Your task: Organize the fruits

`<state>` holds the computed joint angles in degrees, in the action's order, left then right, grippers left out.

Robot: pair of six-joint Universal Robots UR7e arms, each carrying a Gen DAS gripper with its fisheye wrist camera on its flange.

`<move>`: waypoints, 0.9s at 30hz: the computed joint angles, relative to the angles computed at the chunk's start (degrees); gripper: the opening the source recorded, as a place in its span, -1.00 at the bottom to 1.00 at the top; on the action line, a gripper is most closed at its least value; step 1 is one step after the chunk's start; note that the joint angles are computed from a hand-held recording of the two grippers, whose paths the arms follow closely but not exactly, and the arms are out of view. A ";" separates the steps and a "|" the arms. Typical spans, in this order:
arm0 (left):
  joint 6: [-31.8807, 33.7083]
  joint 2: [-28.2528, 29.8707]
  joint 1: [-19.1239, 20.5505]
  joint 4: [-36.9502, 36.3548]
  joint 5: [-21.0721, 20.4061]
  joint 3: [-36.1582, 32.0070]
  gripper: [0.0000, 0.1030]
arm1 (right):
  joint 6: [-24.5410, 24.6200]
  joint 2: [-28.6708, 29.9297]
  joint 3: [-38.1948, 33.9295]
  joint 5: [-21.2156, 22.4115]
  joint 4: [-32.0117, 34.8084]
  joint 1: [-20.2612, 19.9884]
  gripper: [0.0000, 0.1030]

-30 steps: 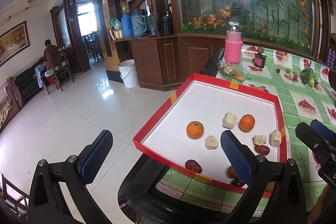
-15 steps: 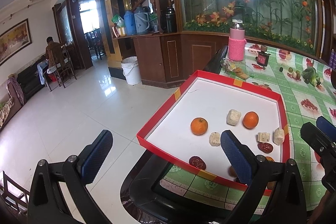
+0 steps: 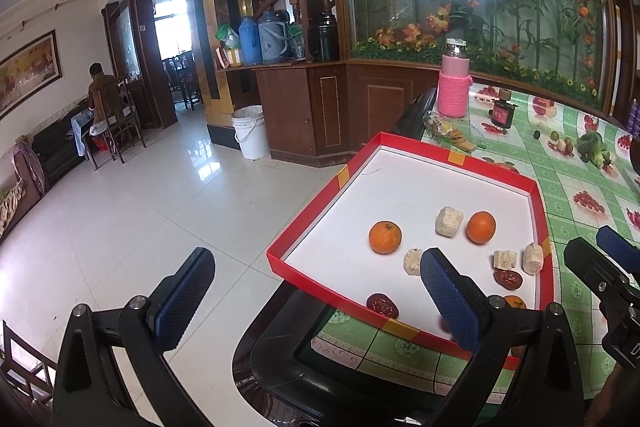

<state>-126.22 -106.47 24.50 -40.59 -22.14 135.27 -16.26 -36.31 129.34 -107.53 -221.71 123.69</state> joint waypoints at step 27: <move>0.09 -2.83 -0.83 1.46 -1.28 0.49 0.99 | -0.51 0.76 -1.51 -0.94 2.06 1.13 0.58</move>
